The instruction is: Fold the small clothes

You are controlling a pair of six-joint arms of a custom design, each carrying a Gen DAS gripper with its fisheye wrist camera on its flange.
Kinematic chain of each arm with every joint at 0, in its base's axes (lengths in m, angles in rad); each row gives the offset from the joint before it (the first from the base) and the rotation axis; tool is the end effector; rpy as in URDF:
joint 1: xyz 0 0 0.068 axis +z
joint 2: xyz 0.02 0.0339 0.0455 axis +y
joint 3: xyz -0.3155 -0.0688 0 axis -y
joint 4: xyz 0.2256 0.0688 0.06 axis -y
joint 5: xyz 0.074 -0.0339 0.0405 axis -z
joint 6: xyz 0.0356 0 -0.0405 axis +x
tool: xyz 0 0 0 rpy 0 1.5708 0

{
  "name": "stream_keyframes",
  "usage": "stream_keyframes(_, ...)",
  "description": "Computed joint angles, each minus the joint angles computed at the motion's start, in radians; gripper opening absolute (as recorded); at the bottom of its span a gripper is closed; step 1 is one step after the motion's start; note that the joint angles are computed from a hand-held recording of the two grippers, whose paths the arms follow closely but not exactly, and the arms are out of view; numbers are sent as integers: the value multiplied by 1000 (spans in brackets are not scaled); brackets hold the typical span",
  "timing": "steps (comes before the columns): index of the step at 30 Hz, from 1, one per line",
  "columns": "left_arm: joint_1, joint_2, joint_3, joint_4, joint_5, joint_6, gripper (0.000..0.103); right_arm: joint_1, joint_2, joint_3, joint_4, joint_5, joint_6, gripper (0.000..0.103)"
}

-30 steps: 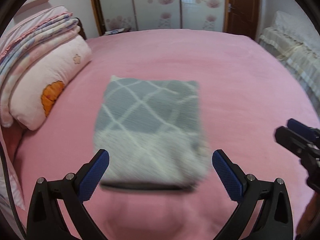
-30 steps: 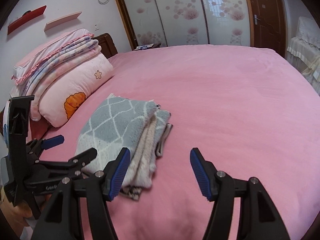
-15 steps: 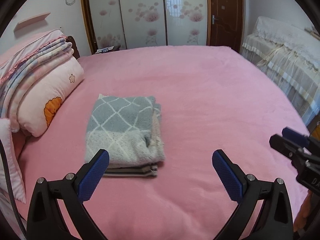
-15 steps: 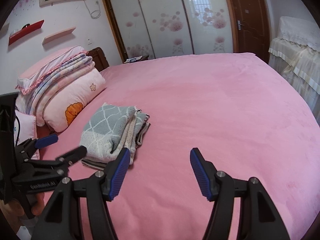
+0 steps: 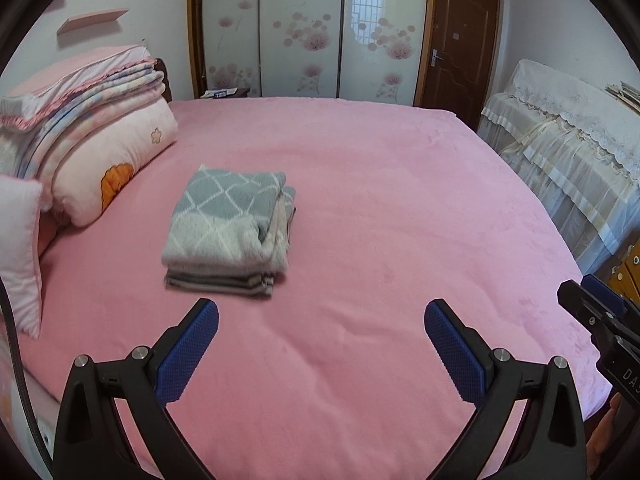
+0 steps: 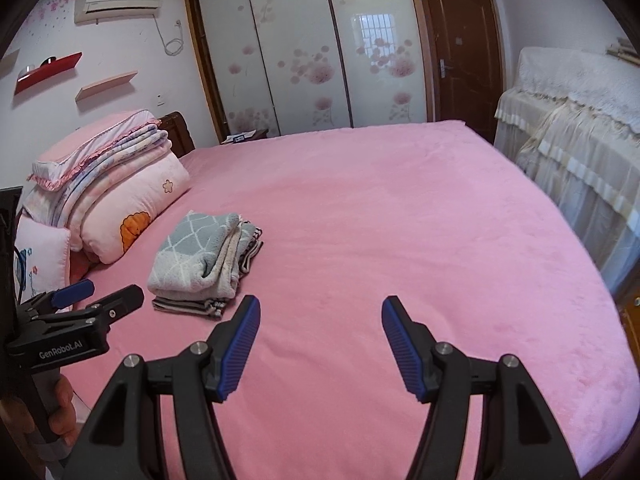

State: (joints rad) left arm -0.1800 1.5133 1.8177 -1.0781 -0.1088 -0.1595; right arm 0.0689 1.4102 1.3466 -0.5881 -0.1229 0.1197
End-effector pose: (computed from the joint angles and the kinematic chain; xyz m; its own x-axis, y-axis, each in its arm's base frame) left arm 0.2736 -0.0459 0.4769 -0.6949 -0.0340 -0.7183 -0.0089 0.9992 -0.0387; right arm 0.2845 0.0240 0.4042 -0.6205 0.0760 -0.7805 -0.0921 0.9813 0.1688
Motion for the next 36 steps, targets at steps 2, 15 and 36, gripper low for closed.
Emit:
stream_keyframes(2, -26, -42, -33, -3, -18, -27, 102, -3, -40, -18, -26, 3, -11, 63)
stream_keyframes(15, -248, -211, -125, -101, -200, -174, 102, 63, -248, -136, -142, 54, -19, 64)
stream_keyframes(36, -565, -285, -139, -228, -416, -396, 102, 18, -368, -147, -273, 37, 8, 67)
